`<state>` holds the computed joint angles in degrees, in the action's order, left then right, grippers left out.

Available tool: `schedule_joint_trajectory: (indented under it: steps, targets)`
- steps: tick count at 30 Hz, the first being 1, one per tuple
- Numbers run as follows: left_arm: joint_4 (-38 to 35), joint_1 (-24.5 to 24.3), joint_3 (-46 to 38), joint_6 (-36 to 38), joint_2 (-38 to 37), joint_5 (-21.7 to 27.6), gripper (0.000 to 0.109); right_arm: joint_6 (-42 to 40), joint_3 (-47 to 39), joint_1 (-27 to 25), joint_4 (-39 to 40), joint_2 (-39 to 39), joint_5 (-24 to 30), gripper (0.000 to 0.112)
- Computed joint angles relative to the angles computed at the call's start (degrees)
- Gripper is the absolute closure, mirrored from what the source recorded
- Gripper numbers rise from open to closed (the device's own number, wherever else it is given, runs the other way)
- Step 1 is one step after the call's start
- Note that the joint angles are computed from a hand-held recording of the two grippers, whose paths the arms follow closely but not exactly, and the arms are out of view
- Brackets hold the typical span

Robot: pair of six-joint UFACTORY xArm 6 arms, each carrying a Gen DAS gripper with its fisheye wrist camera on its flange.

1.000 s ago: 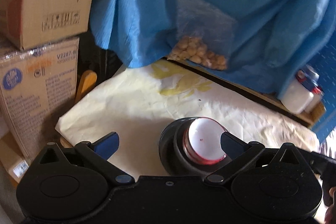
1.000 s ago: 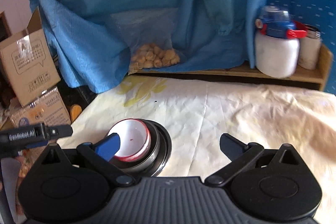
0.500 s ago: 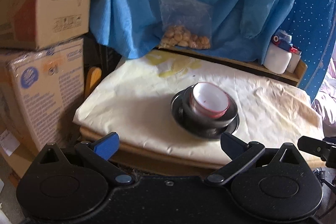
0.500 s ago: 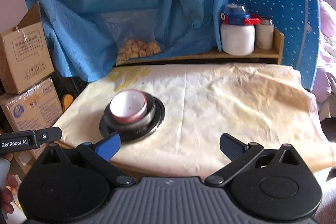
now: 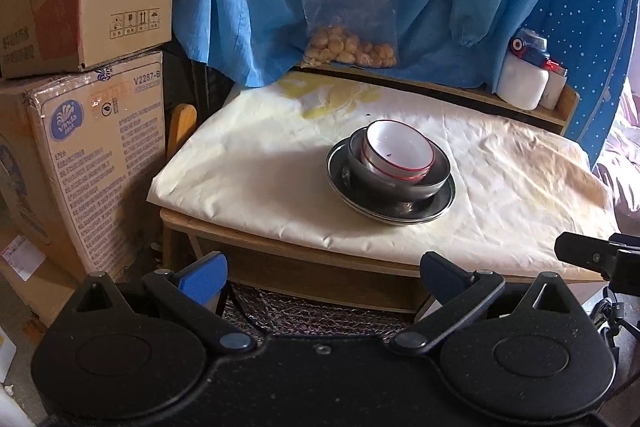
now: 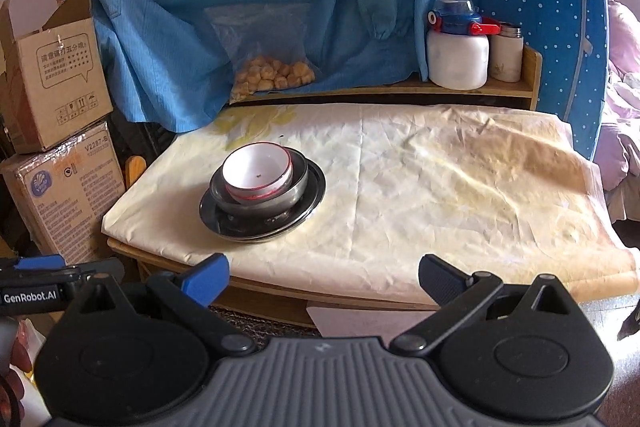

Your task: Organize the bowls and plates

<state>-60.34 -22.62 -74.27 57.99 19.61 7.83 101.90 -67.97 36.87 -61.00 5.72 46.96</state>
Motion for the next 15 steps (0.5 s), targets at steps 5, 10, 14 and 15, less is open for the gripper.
schedule_joint_trajectory:
  steps: [5,10,14,15]
  targets:
    - [0.7,0.0,0.2,-1.0,-0.1,-0.5,0.006,-0.7,-0.2,-0.3,0.2,0.2,-0.7,0.010]
    - [1.7,0.0,0.0,-2.7,0.1,-0.5,0.006,-1.1,-0.2,-0.5,0.4,0.2,-1.0,0.010]
    - [2.0,0.0,0.0,-3.0,0.1,-0.6,0.006,-1.1,-0.1,-0.7,0.4,0.1,-1.1,0.010]
    - [2.3,0.0,0.0,-3.4,0.1,-0.6,0.006,-1.3,-0.1,-0.8,0.5,0.1,-1.3,0.010]
